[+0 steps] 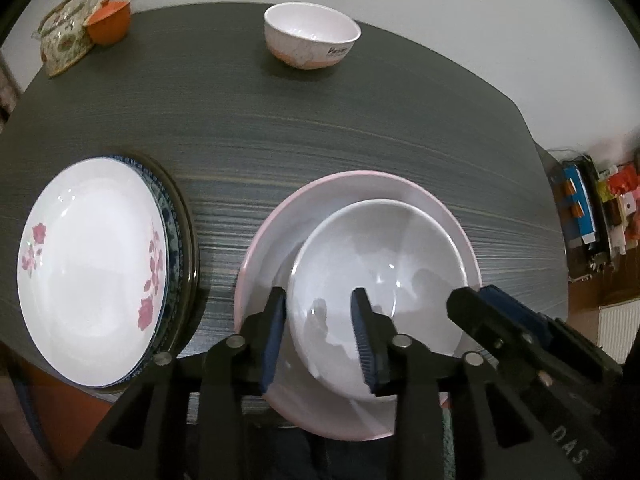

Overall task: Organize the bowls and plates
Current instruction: 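Open both grippers and lift them off the white bowl rim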

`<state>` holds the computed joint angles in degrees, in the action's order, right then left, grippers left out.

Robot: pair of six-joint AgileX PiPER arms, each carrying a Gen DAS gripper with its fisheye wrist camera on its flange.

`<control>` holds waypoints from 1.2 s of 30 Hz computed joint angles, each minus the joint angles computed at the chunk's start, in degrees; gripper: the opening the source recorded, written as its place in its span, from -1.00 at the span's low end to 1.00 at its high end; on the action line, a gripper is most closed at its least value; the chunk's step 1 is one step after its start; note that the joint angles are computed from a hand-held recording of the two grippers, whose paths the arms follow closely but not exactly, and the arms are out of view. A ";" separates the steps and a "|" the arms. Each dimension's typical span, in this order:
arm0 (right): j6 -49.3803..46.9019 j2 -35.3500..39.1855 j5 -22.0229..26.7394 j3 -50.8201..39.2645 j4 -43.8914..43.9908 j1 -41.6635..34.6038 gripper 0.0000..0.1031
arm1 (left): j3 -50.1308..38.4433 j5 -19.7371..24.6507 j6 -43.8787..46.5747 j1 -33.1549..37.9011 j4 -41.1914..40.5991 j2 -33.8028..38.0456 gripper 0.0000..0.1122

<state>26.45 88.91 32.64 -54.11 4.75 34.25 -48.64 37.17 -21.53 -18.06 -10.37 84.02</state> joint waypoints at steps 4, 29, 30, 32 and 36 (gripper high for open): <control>-2.02 -0.35 -0.36 0.43 2.11 -0.98 -0.29 | -0.22 0.08 -2.19 -1.14 2.46 -0.46 -0.40; -23.33 -0.53 0.50 0.06 21.04 -9.68 -0.29 | -0.74 0.09 -14.56 -4.10 19.25 -5.06 0.03; -24.52 -0.01 0.97 -0.26 21.85 -10.31 -0.28 | -0.70 0.03 -14.42 -3.26 19.24 -5.01 0.06; -25.37 1.28 2.08 -1.34 21.69 -11.20 -0.27 | -0.48 -0.15 -11.75 -0.09 16.76 -4.68 0.06; -27.04 3.96 4.34 -3.79 21.44 -12.56 -0.16 | -0.33 -0.01 -6.21 6.96 11.30 -3.26 0.06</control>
